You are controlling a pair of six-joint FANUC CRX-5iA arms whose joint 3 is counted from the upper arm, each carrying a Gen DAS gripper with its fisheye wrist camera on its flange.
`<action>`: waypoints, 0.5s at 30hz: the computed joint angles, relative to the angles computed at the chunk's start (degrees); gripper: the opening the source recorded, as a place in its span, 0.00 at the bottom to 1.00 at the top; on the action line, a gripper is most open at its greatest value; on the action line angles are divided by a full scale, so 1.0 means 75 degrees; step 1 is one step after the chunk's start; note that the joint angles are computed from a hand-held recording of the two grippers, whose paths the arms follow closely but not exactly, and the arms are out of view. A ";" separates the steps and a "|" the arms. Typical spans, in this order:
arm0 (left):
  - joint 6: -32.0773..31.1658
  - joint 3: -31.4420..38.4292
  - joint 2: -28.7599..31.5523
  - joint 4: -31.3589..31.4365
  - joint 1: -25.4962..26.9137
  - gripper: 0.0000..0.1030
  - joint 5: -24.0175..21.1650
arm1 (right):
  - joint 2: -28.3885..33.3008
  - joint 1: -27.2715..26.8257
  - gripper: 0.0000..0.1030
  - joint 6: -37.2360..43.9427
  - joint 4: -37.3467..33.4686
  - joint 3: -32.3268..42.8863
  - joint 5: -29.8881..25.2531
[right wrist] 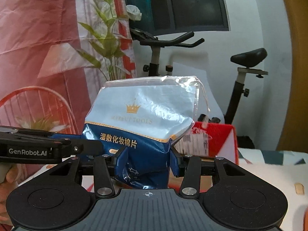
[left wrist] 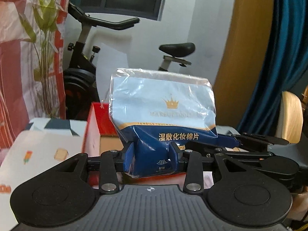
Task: Organize soft objects
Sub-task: 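Lift the blue cotton-pad bag with the left tool and lower it into the red box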
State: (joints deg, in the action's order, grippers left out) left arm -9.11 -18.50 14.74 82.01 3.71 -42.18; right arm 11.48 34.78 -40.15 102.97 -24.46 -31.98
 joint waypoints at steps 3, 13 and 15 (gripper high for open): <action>0.0325 0.0810 0.0622 -0.0285 -0.0046 0.46 -0.0123 | 0.0406 -0.0470 0.41 0.0223 0.0090 0.0516 0.0470; 0.3387 0.3270 0.2328 -0.3217 -0.0051 0.48 -0.0279 | 0.1752 -0.0709 0.39 0.4016 -0.4874 0.2158 0.1678; 0.3818 0.3685 0.2555 -0.3723 0.0002 0.48 -0.0545 | 0.1955 -0.0600 0.39 0.4983 -0.6368 0.2606 0.1585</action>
State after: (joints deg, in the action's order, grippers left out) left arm 19.52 9.14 33.91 54.09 3.72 -46.27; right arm 26.14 30.28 -2.77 55.21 -4.91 -20.09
